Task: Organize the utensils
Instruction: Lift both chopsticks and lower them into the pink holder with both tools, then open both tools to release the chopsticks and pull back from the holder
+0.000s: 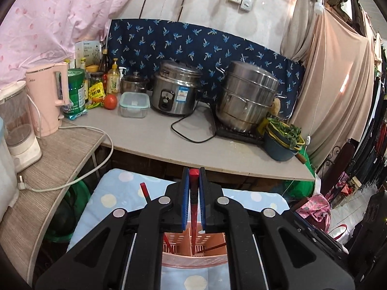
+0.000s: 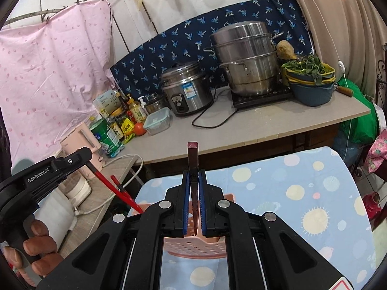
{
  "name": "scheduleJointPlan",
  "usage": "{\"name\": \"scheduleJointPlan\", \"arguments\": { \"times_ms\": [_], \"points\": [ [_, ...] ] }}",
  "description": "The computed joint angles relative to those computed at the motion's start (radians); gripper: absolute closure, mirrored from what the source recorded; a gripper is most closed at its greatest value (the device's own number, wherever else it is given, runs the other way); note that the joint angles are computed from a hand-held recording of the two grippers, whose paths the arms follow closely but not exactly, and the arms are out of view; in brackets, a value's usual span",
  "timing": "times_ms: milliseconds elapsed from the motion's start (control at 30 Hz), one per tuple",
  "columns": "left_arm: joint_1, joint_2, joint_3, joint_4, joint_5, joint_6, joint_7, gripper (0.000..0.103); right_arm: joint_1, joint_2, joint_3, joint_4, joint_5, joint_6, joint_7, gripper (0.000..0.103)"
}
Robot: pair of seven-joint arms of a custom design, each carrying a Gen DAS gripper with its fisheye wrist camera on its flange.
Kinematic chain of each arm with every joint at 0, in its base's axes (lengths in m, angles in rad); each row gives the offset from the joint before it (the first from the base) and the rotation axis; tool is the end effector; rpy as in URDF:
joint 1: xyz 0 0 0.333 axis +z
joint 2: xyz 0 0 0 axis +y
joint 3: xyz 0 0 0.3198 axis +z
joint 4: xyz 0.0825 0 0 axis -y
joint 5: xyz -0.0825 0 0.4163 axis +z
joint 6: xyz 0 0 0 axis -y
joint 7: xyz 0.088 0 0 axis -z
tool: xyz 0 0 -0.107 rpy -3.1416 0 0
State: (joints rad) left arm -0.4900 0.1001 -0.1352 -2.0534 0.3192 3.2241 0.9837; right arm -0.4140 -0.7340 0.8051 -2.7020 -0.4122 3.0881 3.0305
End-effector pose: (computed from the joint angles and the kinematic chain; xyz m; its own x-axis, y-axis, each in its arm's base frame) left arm 0.5031 -0.3971 0.5056 -0.4753 -0.8413 0.2577 -0.5441 0.0508 -0.8375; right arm 0.3911 0.2073 0.4586 -0.3112 -0.8752 -0.3704 -0.4019 0.4744 -0.7832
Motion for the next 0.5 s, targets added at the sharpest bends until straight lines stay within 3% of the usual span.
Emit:
{"name": "scheduleJointPlan", "arguments": {
  "times_ms": [67, 167, 500],
  "points": [
    [0.001, 0.007, -0.003, 0.000, -0.002, 0.001, 0.003, 0.096, -0.002, 0.016, 0.003, 0.003, -0.004, 0.003, -0.004, 0.095],
    [-0.069, 0.009, 0.076, 0.003, 0.066, -0.008, -0.061, 0.095, -0.011, 0.008, 0.017, -0.001, -0.003, 0.004, 0.009, 0.088],
    [-0.023, -0.034, 0.055, -0.047, 0.219, -0.029, -0.194, 0.091, 0.055, -0.034, -0.011, -0.028, 0.000, -0.036, 0.024, 0.087]
  ]
}}
